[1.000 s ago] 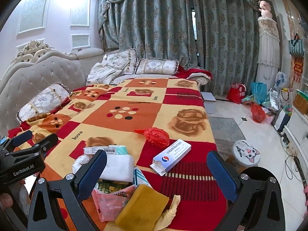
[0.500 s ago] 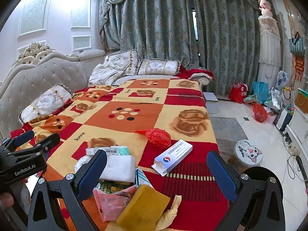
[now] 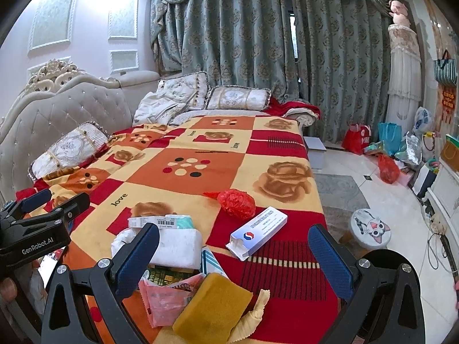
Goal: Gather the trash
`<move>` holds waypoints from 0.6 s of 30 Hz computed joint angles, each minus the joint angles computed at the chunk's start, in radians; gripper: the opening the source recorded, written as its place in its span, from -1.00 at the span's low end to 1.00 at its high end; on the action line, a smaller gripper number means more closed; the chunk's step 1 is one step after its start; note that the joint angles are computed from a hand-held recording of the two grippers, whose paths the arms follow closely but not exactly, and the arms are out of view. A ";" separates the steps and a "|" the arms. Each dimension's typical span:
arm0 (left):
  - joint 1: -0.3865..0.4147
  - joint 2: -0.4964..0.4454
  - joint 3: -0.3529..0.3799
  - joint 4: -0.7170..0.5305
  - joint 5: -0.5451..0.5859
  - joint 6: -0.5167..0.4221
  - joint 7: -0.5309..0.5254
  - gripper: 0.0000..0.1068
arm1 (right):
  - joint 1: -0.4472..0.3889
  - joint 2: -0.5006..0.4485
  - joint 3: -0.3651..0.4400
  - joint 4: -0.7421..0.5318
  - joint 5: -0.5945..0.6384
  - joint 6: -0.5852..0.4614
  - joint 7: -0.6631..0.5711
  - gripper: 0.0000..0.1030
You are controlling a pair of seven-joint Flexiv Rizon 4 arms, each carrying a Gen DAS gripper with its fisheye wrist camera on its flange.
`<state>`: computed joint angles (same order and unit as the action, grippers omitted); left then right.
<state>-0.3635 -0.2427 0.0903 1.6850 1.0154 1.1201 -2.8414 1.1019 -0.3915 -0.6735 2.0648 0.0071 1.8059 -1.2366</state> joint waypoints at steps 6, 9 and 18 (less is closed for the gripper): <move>0.002 -0.002 -0.002 0.001 -0.006 0.000 0.005 0.91 | -0.024 0.009 0.025 0.008 -0.015 -0.002 0.003 1.00; 0.003 -0.008 -0.002 0.001 -0.016 0.001 0.012 0.91 | -0.029 0.013 0.030 0.013 -0.013 -0.006 0.002 1.00; 0.006 -0.024 0.008 0.010 -0.054 0.006 0.034 0.91 | -0.040 0.022 0.031 0.033 -0.058 -0.033 0.021 1.00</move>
